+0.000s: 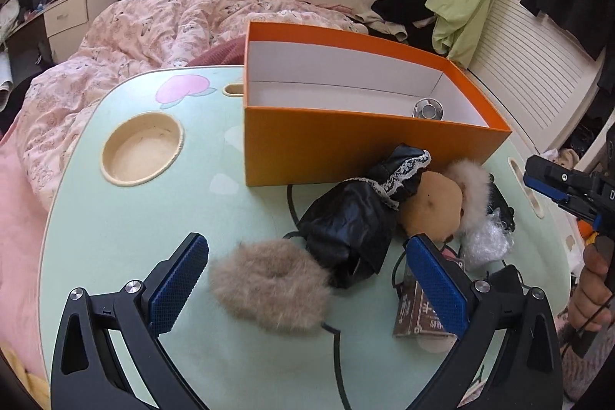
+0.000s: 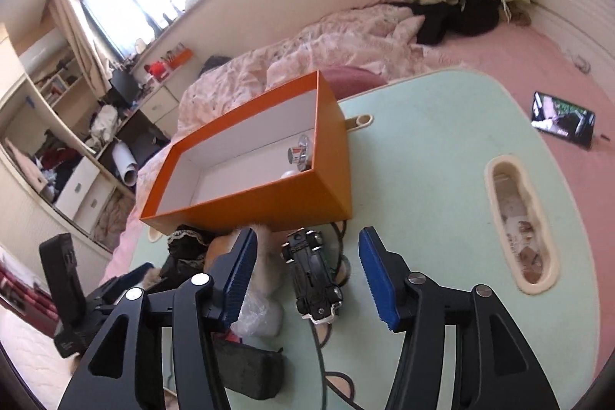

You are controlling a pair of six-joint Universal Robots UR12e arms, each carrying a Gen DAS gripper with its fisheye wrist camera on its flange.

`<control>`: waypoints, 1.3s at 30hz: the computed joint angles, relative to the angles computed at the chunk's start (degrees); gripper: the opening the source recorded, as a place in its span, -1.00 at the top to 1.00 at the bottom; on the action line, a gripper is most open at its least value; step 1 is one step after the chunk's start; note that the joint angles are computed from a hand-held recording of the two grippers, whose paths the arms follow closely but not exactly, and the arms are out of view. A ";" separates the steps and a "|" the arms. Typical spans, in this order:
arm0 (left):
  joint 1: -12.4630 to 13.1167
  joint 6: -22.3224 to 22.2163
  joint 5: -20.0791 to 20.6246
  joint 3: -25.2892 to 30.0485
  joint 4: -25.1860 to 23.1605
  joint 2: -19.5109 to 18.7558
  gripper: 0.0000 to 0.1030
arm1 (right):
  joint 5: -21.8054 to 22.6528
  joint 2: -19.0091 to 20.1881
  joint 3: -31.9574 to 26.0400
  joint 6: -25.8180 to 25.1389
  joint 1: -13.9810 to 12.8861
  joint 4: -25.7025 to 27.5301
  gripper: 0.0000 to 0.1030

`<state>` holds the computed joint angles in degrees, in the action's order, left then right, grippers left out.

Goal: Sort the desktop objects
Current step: 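Grasp the black toy car with the right gripper, lift it out, set on table, then move the left gripper into the orange box toward the silver round metal piece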

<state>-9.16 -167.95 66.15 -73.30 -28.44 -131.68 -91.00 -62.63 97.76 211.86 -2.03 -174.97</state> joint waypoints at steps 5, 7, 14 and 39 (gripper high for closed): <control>0.27 2.71 0.98 -4.76 4.34 2.56 -0.99 | -8.06 -0.91 1.99 -7.44 2.89 2.96 -0.11; 0.01 4.44 2.53 -6.59 6.50 3.29 -1.00 | -11.02 -0.91 2.99 -9.57 3.82 3.34 -0.20; -1.46 7.66 7.70 -8.33 9.05 2.52 -0.99 | -16.63 0.74 3.21 -12.81 5.45 5.17 -0.60; 1.31 0.16 -2.73 -9.93 20.82 3.01 -1.00 | -17.93 1.37 2.42 -12.82 5.39 6.66 -1.00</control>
<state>-7.86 -167.79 63.43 -83.23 -7.62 -128.66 -108.93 -61.26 100.19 199.04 3.36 -168.30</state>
